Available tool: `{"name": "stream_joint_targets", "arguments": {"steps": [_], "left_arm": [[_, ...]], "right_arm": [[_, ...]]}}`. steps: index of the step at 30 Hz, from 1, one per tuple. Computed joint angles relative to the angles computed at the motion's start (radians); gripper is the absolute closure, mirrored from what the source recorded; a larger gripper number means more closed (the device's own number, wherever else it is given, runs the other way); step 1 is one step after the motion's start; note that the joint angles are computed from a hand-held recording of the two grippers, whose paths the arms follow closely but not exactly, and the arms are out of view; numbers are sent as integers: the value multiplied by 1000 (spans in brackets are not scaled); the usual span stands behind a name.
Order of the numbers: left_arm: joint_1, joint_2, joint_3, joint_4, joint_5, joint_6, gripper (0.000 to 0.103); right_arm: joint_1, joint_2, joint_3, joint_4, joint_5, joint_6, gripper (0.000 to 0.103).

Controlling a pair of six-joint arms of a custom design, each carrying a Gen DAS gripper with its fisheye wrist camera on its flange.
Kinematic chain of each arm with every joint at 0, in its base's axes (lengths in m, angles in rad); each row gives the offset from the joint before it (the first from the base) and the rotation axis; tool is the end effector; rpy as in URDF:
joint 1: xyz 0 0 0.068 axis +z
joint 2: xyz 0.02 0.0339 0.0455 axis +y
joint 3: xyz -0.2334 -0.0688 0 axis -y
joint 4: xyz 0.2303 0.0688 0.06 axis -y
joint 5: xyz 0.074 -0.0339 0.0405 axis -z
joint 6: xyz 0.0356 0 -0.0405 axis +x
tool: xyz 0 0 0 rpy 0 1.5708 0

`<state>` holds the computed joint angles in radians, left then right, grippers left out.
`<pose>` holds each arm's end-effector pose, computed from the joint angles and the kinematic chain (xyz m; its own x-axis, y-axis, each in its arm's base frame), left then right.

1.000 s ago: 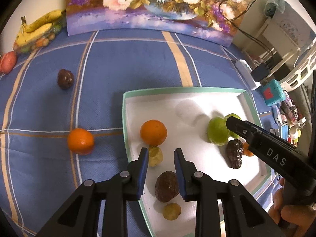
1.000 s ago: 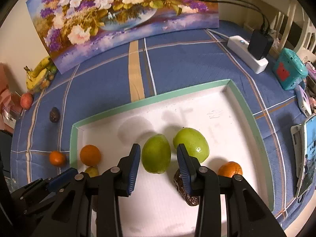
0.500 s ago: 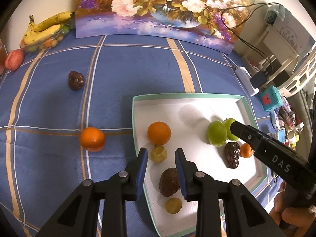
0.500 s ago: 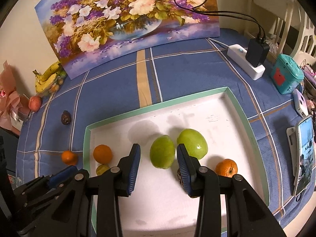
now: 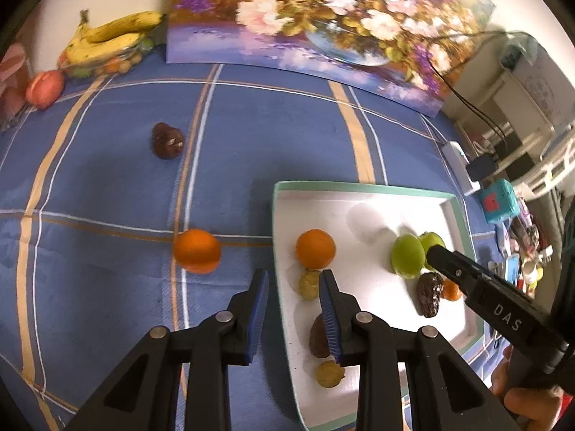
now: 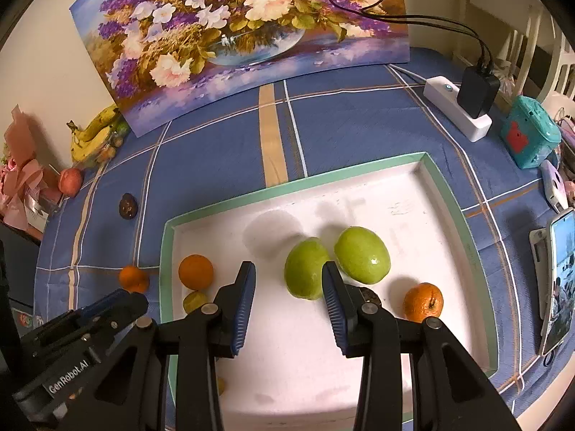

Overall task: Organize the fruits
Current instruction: 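Open the right tool to release the mango while the left tool releases the small fruit in the tray, then move both open tools away from the tray toward the loose tangerine and dark date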

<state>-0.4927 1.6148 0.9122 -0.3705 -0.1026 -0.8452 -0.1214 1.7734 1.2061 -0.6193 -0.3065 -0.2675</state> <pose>0.2634 -0.1373 0.1475 -0.8335 -0.3972 -0.3841 -0.2955 0.9079 -0.2974 0.3327 -0.0298 0.1689 -0.8884 -0.1455 -0.4354 -0.2402 0.9556 0.1707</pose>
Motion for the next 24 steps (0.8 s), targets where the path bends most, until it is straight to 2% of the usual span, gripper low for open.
{"name": "stream_joint_targets", "arguments": {"steps": [1,3,4,5,7,10,12,15,17,18,24], "left_arm": [[10,-10,-11,-4,-1,-15,71],[26,-26,-30,-13,-10,-42,57],[34,-35,-41,-18,-16,-57,38],[49,-49,-60,-22,-22,-77,31],[71,-65,-85,-30,-21,-109,30],[113,-87,-127,-50,-27,-158,24],[131,-104,-152,-50,-33,-178,20],[153,-134,-182,-44,-40,-197,9],[162,-154,-201,-42,-53,-206,2],[167,-161,-207,-43,-59,-210,1],[205,-212,-224,-85,-92,-205,0]], "right_arm": [[1,2,0,0,1,1,63],[5,7,0,0,7,-3,63],[7,10,0,2,12,-5,60],[11,13,-1,3,20,-7,54],[16,18,-1,2,25,-12,47],[26,23,-3,4,39,-22,45],[36,17,-15,15,59,-27,35],[43,14,-24,25,71,-32,32],[47,10,-33,35,80,-30,18],[49,5,-42,48,91,-29,16],[57,-10,-73,95,113,-27,13]]}}
